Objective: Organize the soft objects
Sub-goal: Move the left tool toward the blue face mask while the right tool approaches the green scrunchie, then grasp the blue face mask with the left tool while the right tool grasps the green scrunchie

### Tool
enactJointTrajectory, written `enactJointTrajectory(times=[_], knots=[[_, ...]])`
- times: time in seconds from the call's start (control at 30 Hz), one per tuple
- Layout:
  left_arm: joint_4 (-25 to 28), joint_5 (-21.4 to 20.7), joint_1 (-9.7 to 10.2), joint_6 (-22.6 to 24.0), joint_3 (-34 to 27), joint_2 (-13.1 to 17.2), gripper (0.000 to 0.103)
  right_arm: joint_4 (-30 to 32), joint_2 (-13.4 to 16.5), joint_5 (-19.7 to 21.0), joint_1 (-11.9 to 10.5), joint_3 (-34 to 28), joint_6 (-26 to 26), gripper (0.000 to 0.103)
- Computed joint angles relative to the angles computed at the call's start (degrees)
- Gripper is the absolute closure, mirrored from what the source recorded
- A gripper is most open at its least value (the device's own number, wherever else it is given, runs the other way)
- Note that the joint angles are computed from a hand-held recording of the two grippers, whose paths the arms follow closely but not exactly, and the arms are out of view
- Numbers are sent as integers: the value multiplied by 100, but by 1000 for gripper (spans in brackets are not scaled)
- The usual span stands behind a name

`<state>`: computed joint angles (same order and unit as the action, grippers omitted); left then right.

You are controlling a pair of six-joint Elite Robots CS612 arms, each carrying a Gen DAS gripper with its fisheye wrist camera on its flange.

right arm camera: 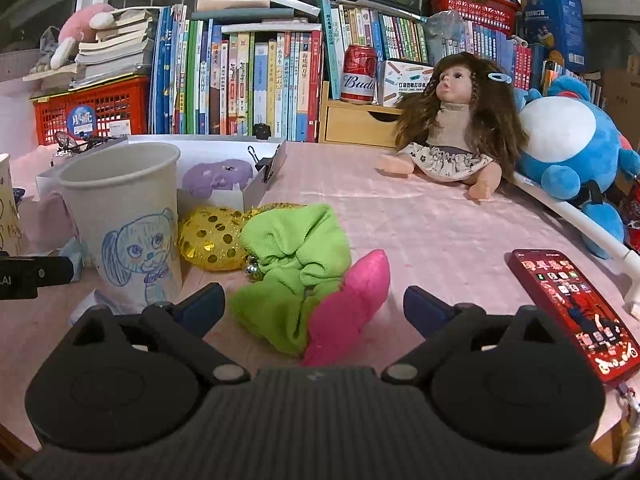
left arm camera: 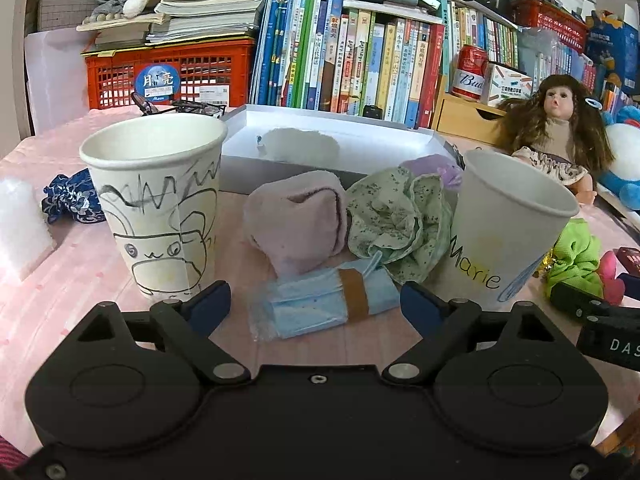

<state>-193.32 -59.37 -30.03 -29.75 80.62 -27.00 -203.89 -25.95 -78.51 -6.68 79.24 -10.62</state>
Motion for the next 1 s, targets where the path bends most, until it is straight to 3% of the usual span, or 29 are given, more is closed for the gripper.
enactJointTrajectory(times=[0.8,1.0], knots=[[273,223,-18,326,-292,143,14,263,48,4,26,-137,-60,12],[307,222,-19,359,-307,147,15,294,49,50,23,-141,-81,20]])
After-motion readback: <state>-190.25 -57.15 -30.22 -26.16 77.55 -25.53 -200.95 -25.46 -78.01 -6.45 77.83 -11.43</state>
